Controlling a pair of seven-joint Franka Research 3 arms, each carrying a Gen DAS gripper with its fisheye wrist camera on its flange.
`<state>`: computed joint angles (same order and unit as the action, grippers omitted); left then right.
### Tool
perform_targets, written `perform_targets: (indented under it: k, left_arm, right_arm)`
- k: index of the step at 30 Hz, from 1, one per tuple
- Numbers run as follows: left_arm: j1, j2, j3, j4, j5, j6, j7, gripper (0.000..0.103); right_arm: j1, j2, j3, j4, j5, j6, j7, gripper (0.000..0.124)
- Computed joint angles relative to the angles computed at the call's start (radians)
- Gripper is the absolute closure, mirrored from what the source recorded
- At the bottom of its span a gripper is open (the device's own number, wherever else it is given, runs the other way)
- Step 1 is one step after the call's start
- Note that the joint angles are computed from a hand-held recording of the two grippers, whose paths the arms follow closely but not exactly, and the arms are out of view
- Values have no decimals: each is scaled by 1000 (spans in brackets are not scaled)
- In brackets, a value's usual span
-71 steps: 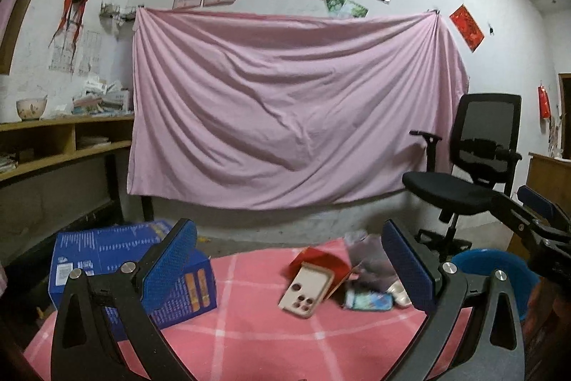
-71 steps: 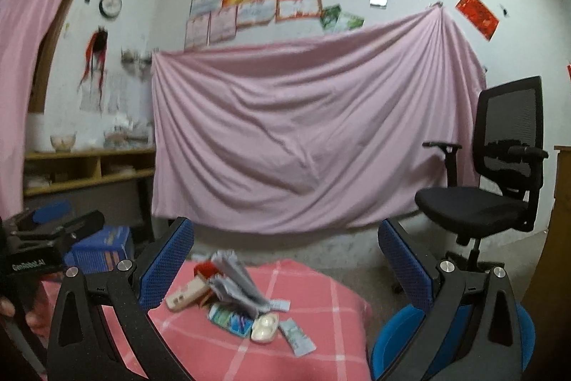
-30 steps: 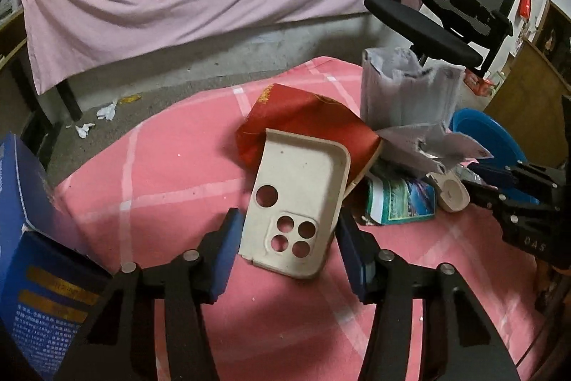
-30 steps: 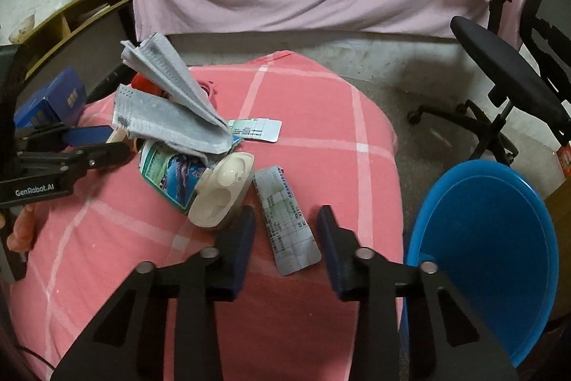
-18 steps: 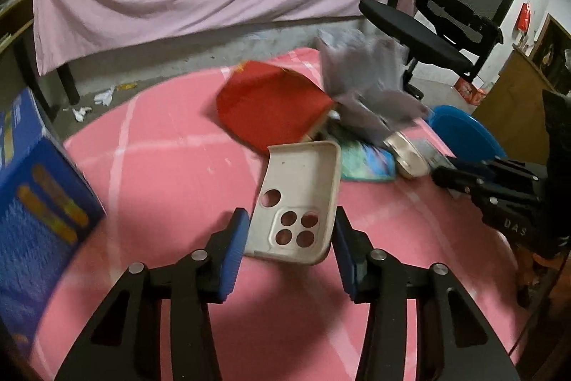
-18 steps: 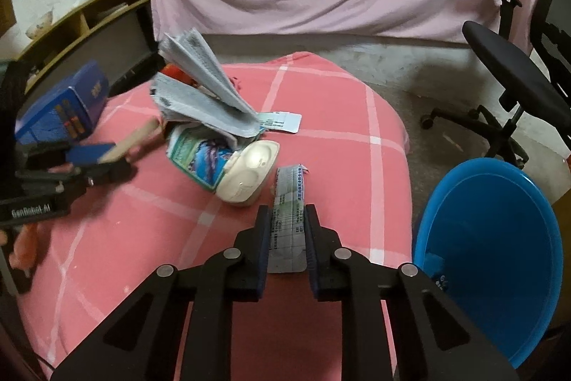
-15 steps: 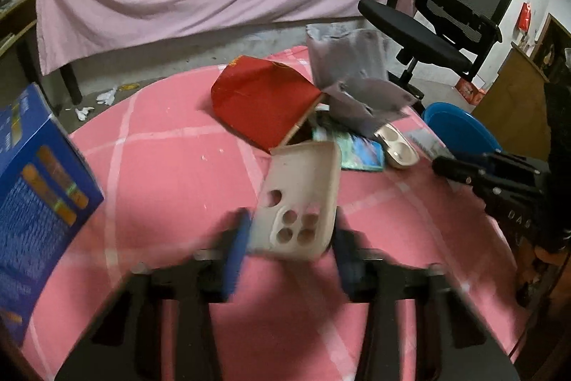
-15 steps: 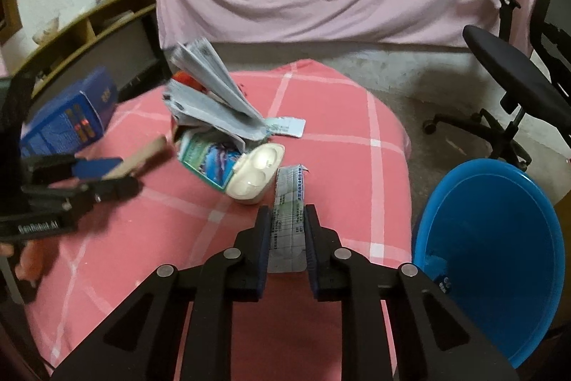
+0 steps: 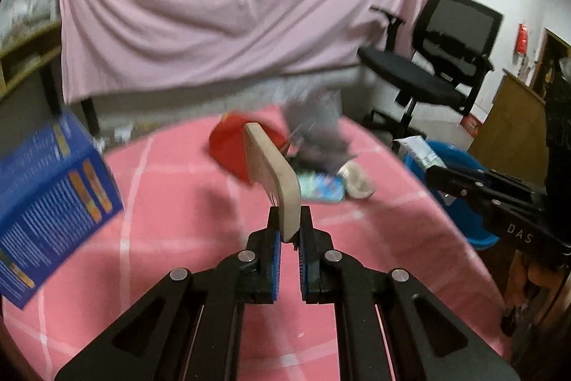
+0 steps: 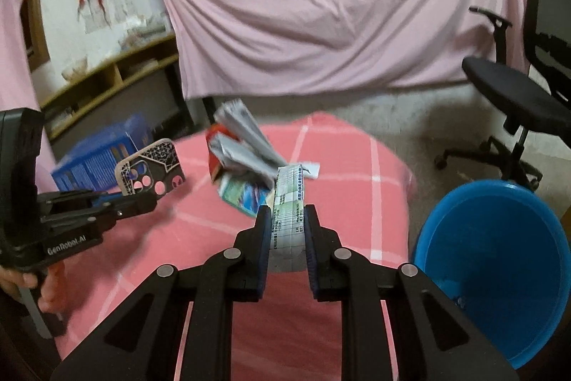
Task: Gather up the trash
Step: 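Grasp the white-green blister strip with the right tool while the left tool grasps the beige phone case, then carry both held items over the blue bucket and open both tools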
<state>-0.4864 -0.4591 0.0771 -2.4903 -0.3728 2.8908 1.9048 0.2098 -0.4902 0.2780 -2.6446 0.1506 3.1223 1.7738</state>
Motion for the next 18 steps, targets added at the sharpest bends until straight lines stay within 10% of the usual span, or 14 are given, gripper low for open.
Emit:
perform_targets:
  k: [11, 18]
  left_arm:
    - [-324, -66, 121, -74, 74, 443, 66, 97]
    - [-480, -36, 203, -50, 243, 572, 25, 97]
  right_arm:
    - [-233, -217, 249, -159, 162, 374, 1, 108]
    - [-349, -355, 373, -217, 371, 486, -39, 108]
